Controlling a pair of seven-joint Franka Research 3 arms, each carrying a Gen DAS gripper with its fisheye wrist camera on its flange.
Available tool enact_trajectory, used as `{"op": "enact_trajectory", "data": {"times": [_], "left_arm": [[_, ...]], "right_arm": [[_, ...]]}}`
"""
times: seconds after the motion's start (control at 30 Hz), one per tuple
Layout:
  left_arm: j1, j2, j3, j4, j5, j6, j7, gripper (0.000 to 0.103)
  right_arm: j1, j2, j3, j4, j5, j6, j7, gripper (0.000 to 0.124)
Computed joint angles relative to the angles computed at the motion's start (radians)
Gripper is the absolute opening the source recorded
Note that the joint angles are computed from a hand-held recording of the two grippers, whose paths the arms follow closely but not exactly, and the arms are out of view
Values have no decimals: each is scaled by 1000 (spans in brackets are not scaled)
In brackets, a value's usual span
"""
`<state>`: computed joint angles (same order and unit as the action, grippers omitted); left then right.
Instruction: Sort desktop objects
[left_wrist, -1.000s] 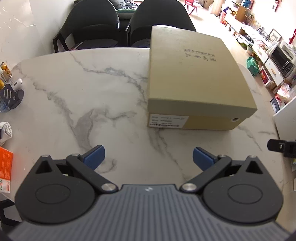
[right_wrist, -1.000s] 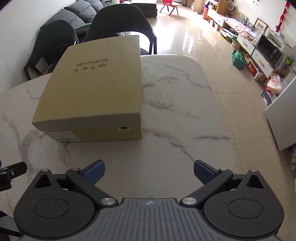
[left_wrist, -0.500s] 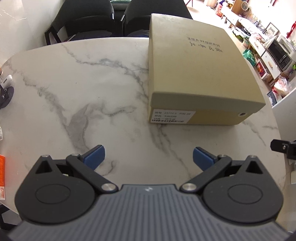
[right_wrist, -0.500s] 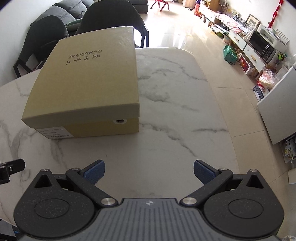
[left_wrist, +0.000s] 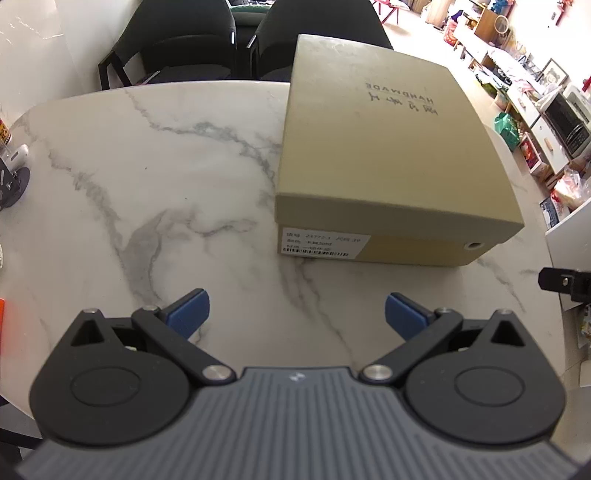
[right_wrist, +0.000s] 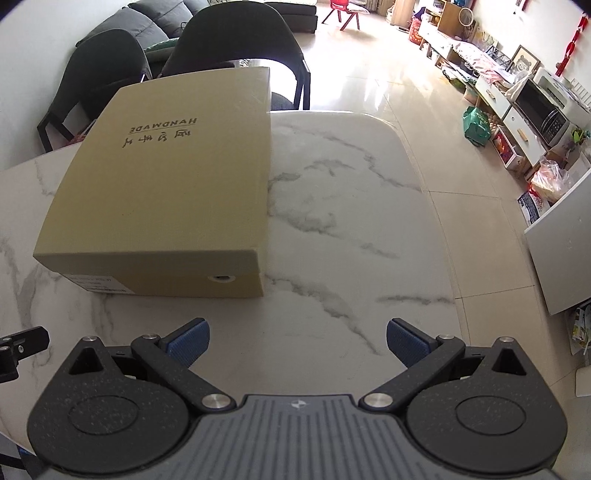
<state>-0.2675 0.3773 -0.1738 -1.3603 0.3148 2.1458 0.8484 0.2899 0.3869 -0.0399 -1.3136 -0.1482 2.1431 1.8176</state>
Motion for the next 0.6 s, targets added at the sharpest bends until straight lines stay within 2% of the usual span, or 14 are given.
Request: {"op": "enact_trajectory", "data": {"times": [0.1,0.3,0.5,0.6], "left_arm": [[-2,24,-2,26,-5,-25,15,103],[-5,43,6,13,2,-13,11,103],[0,75,18,-36,34,64,17,103],[-3,79,34,-84,73,141,-13,103]], "right_arm": [[-1,0,-4,-11,-5,-5,1,102],[-8,-16,2,-82,6,24,-5,102],[-12,-14,2,-189,13,155,7,102],[-19,-4,7,-238,37,239,-9,102]]}}
